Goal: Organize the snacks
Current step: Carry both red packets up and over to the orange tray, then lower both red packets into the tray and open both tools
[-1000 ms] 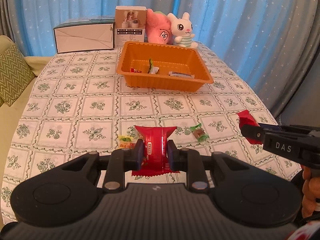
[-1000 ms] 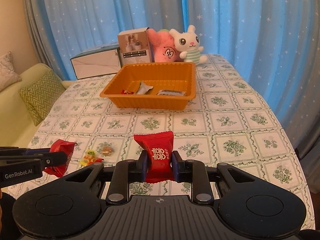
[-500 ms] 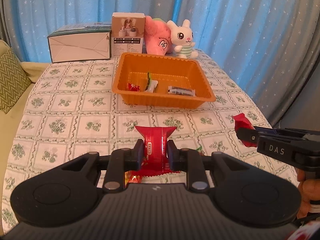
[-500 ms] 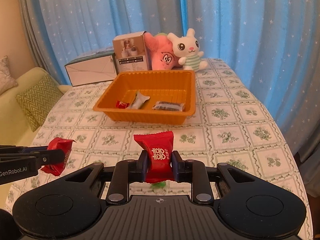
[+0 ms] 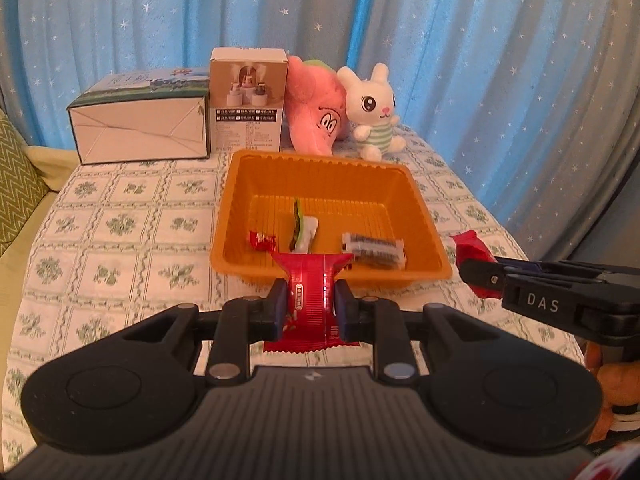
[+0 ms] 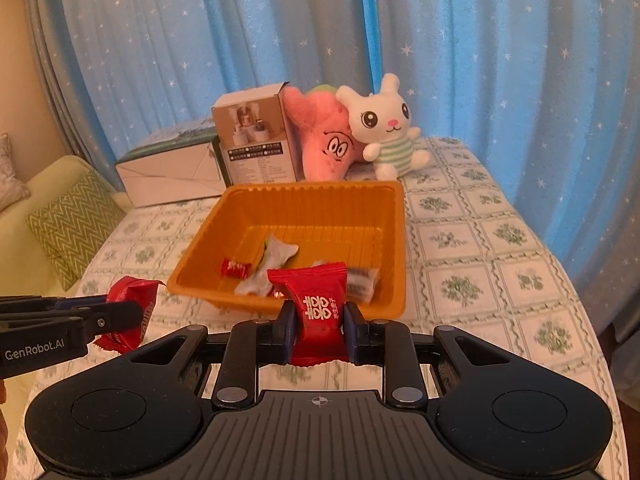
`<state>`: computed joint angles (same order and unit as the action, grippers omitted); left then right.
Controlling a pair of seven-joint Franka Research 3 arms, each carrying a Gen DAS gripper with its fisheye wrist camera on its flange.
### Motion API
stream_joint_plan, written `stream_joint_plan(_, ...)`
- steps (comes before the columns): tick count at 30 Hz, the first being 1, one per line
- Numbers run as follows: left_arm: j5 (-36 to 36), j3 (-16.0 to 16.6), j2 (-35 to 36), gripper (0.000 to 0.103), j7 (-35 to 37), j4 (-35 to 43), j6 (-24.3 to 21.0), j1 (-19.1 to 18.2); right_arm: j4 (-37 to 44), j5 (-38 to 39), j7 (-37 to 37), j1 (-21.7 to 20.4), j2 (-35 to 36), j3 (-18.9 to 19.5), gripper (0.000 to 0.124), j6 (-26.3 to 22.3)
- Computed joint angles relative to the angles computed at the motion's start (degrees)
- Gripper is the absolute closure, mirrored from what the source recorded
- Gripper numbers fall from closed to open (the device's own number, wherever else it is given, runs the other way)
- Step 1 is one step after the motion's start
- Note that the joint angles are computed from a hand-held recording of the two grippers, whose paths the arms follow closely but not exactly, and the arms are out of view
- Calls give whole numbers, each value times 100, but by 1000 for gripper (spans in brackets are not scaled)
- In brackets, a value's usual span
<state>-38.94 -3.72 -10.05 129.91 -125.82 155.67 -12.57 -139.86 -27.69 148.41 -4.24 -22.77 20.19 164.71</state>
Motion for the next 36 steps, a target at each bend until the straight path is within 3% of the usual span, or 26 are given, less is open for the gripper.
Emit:
stream_joint_plan(7,155,-273,974,81,-136,992,26,274,719,-216,-14,24,936,-340,99,143)
stream_joint_plan(16,738,-821,1920,81,-626,1915,67,743,1259,-187,-81,643,1662,-1119,99,213)
stream_joint_plan(22,1337,-1042,2351,78,-964,2271,93,872,1378,-264,55,911,1847,-1434,99,192)
stream_joint_plan(25,1715,-1079,2382,73,-1239,2224,254,927,1344,-233,31,977,1868,-1528,99,268)
stream_joint_plan(36,1135,-1260,2015,73,-752,1818,172,1234,1343,81,-113,1056,1953,-1645,99,420)
